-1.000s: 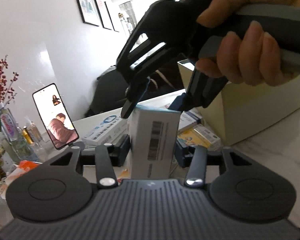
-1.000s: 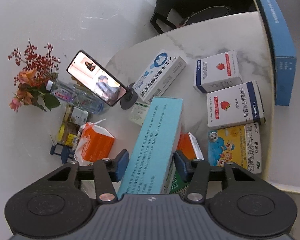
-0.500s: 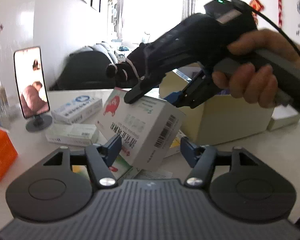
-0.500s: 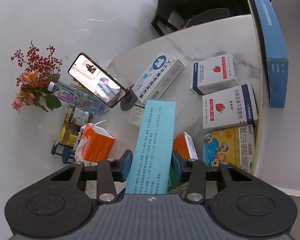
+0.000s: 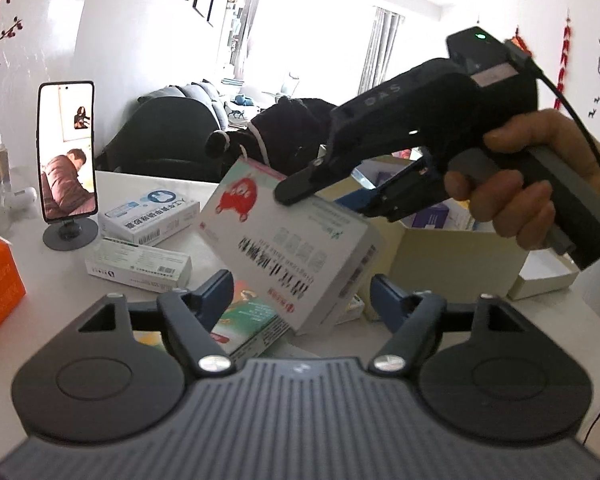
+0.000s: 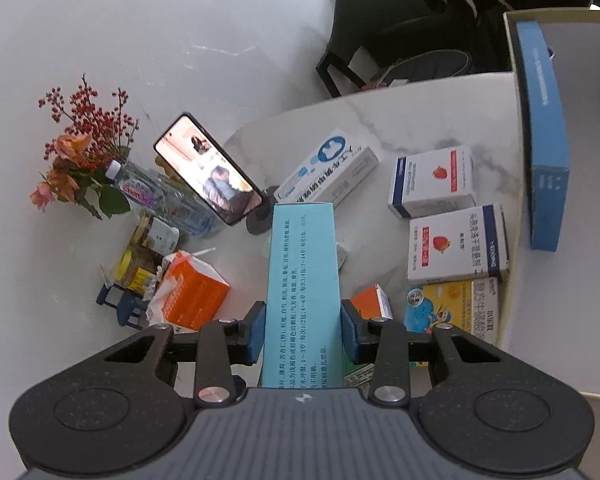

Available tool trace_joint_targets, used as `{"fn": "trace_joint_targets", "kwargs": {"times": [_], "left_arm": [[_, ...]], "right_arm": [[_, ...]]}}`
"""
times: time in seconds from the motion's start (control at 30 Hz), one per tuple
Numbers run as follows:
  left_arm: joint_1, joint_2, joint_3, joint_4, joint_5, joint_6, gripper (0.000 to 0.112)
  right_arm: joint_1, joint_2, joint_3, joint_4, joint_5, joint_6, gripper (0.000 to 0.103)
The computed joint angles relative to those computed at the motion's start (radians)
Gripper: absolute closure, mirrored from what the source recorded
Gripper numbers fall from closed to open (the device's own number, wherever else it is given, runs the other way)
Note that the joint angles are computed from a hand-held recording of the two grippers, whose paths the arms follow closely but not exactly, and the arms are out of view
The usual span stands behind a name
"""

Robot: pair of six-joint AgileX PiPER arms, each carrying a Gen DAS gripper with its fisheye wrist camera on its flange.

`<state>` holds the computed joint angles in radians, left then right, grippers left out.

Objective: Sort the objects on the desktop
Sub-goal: 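Open the left gripper while the right gripper pulls the teal box away, then carry the teal box with the right gripper over the beige box and lower it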

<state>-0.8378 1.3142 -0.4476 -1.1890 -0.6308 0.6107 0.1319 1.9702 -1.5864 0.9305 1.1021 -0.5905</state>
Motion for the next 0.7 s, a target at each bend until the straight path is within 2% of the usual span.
{"fn": "trace_joint_targets", "kwargs": {"times": [0.57, 0.7], "left_arm": [[0.062, 0.003, -0.025, 0.032, 0.033, -0.038, 0.030], [0.062, 0.000, -0.023, 0.017, 0.027, -0.023, 0.028]], "right_arm": [[-0.219, -0.004, -0.106, 0.139, 0.028, 0.021, 0.062], [-0.264, 0.012, -0.131, 0.157, 0.011, 0.044, 0.062]]}}
